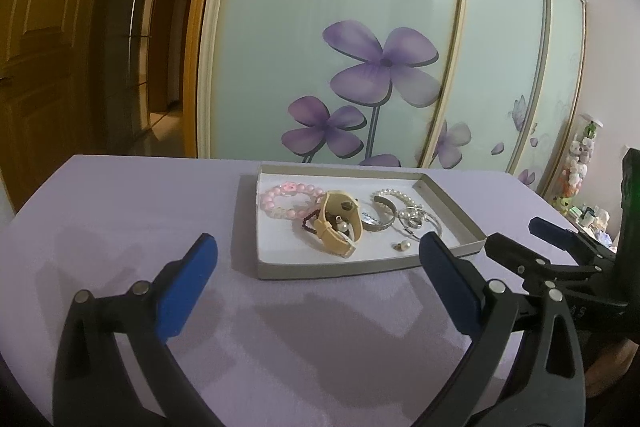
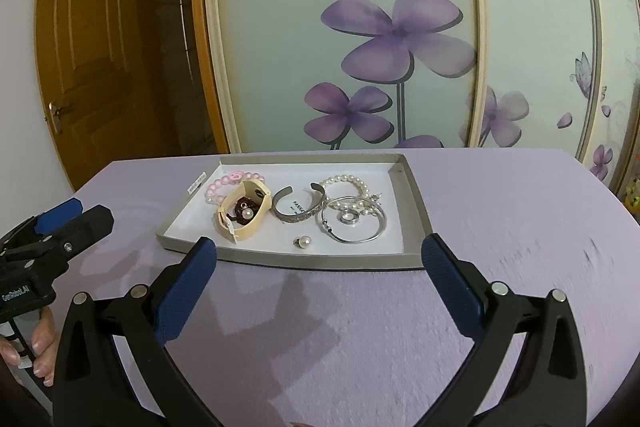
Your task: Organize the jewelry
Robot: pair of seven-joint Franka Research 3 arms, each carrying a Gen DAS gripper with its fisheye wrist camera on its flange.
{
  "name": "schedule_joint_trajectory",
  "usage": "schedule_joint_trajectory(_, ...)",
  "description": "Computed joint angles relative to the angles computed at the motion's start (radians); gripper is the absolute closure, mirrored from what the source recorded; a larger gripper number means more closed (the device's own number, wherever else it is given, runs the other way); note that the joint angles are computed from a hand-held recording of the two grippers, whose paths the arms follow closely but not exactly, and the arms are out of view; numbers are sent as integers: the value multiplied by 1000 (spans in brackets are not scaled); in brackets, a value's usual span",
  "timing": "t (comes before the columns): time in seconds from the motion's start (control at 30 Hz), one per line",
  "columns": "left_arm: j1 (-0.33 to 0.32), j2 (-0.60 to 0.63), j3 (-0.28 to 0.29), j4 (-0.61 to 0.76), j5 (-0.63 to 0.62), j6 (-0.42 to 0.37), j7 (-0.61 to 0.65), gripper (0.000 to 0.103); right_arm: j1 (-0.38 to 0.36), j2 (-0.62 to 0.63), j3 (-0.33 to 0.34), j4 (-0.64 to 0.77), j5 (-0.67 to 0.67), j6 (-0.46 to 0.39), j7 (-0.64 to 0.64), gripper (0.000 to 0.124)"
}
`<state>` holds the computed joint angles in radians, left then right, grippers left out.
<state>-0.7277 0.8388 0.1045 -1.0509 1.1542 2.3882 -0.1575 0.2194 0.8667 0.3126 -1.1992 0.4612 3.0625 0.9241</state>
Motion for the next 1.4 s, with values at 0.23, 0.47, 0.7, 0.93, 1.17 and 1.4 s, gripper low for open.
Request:
schedule_joint_trajectory(0.23,-24,-2,11,-13,40,-16,-29,2,-9,-17,14,-45,-3,48,-1,22)
schedule_joint_trajectory(0.47,-43,-43,11,-73,105,-33,-115,2,-62,-47,84,-114,-3,115,-12,22)
schedule_joint_trajectory(0.7,-39,-64,-10,-99,159,-23,-149,2,-101,-56,133,-148,-32,149,-2,22)
schedule_joint_trajectory(0.93,-28,-73,-23,-110,178,3,-181,2,-143,-61,186,-174,-59,160,1,22)
schedule_joint_trajectory(1.17,-31,-65,-25,-93,174,-8,-164,2,-182,-63,236,-196,-80,171,-2,22)
schedule_joint_trajectory(1.4,-43,-50,-23,-66,159,-35,-135,2,-198,-64,253,-211,-106,184,16,22)
